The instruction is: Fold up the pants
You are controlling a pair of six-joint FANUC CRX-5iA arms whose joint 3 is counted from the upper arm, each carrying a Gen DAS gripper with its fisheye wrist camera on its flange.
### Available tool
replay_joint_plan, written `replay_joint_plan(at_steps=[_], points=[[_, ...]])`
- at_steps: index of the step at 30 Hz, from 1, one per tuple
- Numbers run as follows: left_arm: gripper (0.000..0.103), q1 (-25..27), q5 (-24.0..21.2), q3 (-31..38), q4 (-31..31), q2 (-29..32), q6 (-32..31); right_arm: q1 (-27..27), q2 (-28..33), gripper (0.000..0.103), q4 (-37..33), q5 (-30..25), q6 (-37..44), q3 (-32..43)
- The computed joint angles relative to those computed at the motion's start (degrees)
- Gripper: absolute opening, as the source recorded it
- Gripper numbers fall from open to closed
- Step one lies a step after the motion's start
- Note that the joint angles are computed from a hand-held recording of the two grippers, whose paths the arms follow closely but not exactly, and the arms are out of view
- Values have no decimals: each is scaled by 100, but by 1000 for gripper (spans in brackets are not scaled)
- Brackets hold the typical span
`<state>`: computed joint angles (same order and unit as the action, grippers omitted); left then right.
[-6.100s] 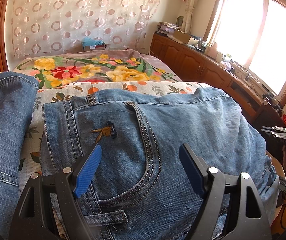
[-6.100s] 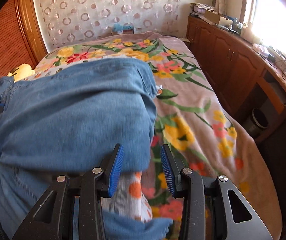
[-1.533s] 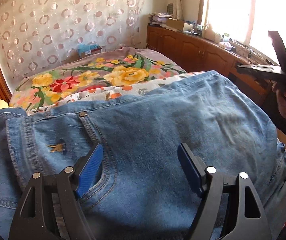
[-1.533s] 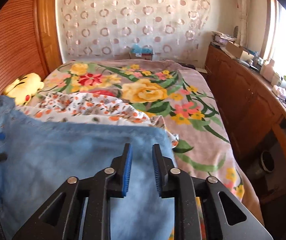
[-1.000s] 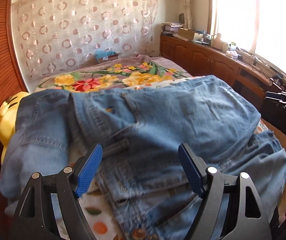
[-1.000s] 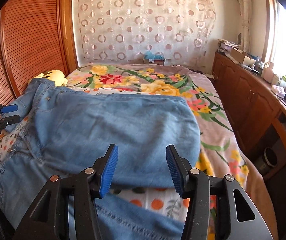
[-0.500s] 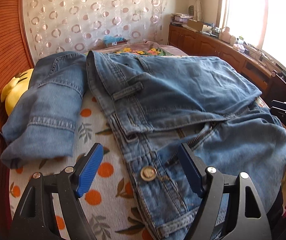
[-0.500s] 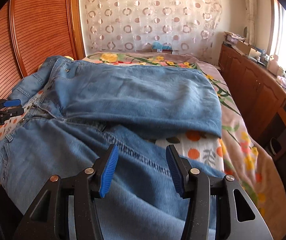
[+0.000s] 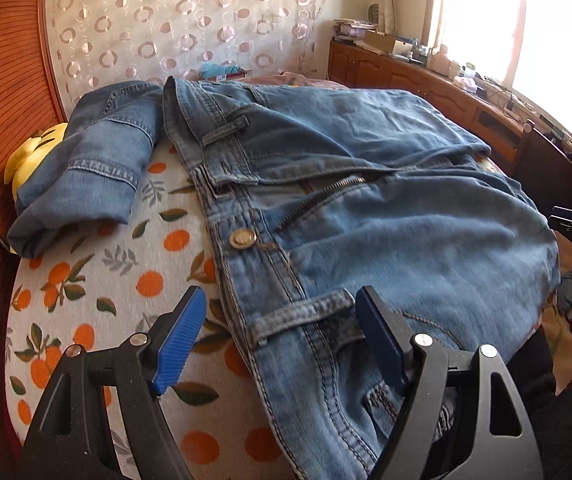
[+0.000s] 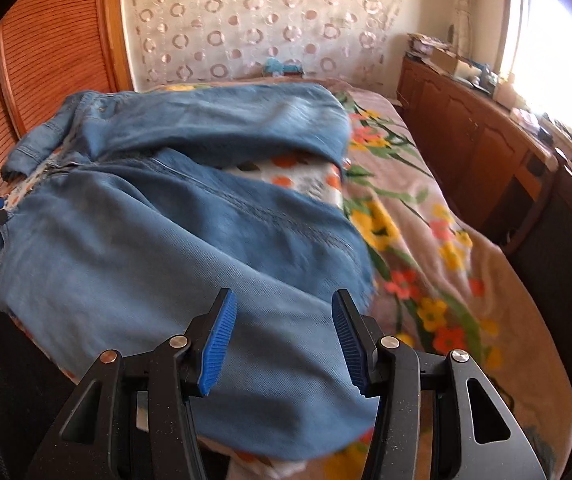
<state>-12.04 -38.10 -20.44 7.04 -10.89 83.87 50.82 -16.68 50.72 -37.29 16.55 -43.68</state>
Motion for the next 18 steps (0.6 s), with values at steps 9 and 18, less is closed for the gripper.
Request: replay_joint_plan(at_steps=[9, 18], points=[[78, -7, 16, -4, 93, 132, 9, -590, 201, 51, 189, 472, -271, 118], [78, -1, -77, 17, 69, 205, 52, -1244, 728, 28, -343, 1556, 57, 399]])
